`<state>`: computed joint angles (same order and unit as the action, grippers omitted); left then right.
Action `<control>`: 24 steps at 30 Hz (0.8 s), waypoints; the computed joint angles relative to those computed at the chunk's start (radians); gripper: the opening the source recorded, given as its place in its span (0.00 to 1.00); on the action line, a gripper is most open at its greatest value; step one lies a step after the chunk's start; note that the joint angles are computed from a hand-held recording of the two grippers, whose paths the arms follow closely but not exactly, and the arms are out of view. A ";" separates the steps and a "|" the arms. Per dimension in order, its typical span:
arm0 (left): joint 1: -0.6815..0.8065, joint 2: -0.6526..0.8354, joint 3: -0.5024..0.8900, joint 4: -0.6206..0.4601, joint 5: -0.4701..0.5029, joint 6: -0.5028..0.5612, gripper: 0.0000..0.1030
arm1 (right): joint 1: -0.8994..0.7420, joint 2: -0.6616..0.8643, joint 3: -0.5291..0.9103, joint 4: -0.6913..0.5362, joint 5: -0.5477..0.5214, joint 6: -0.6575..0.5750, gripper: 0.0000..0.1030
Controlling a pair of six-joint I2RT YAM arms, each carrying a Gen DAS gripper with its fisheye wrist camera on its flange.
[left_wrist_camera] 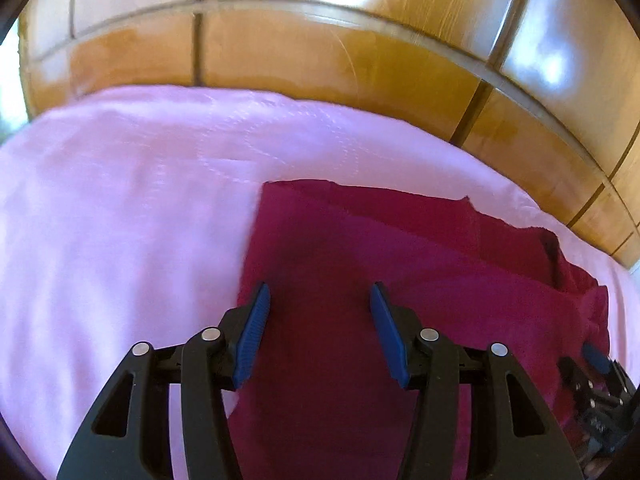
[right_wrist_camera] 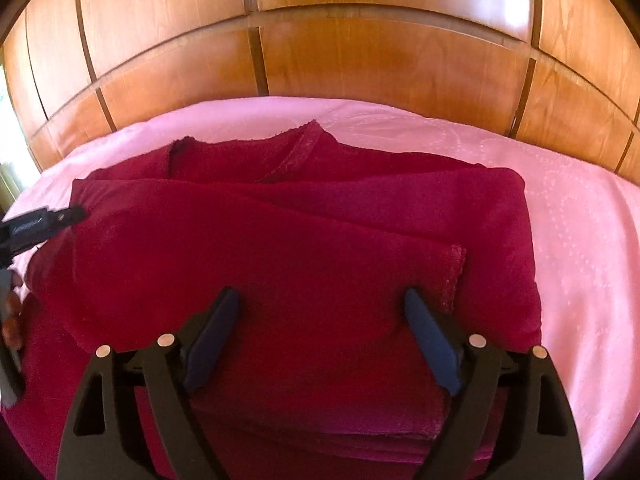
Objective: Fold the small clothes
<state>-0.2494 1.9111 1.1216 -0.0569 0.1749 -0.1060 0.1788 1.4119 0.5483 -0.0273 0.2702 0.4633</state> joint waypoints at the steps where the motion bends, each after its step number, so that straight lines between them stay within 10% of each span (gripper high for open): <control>1: 0.001 -0.060 -0.069 0.035 0.001 0.002 0.50 | 0.000 0.001 -0.001 0.003 0.000 -0.001 0.83; 10: -0.054 -0.257 -0.343 0.181 -0.065 0.084 0.50 | 0.004 -0.006 -0.002 0.000 0.003 -0.001 0.84; 24: -0.049 -0.181 -0.308 0.171 -0.038 0.064 0.50 | -0.002 -0.003 -0.009 0.020 -0.015 -0.003 0.88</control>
